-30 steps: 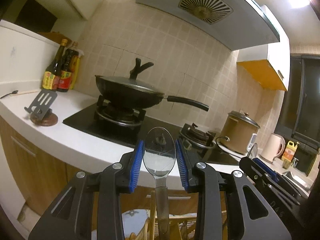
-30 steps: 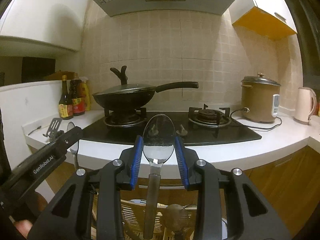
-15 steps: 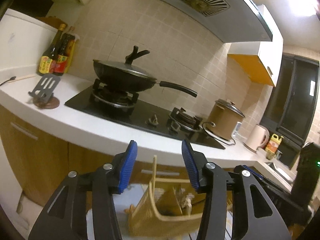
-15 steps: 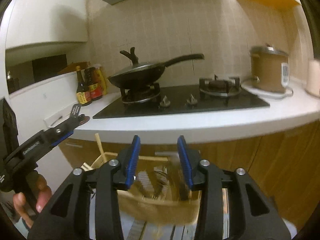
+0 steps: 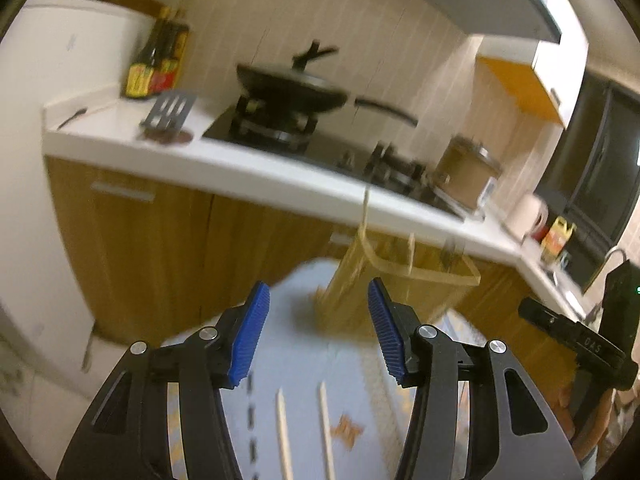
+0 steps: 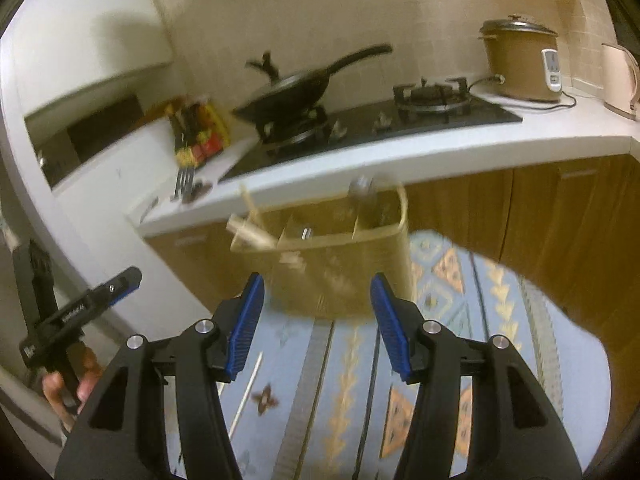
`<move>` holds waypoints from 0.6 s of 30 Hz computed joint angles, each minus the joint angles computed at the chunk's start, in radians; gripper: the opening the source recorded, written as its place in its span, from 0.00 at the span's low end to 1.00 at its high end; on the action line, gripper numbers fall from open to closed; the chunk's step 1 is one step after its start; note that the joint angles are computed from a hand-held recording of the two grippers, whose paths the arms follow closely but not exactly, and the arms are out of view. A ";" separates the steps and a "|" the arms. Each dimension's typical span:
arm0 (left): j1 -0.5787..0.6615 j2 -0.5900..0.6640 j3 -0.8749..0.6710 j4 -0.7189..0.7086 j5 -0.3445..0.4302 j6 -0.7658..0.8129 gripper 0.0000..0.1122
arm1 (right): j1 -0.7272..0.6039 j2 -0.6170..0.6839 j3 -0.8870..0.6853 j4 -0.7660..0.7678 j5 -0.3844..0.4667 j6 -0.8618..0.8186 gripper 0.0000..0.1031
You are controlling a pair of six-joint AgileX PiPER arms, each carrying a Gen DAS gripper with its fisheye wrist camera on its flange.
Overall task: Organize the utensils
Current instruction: 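Move both grippers back down toward the remaining wooden chopsticks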
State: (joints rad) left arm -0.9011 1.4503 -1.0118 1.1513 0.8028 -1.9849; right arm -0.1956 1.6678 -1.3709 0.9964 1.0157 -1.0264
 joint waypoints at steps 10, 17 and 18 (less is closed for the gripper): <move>0.003 0.073 0.067 -0.338 -0.073 0.277 0.41 | 0.168 -0.185 0.437 -0.077 -0.160 -0.081 0.50; -0.028 0.114 0.219 -0.213 -0.192 0.001 0.26 | 0.417 -0.212 0.670 -0.051 -0.408 -0.081 0.35; -0.026 0.111 0.246 -0.183 -0.218 -0.051 0.26 | 0.446 -0.205 0.681 -0.054 -0.440 -0.063 0.35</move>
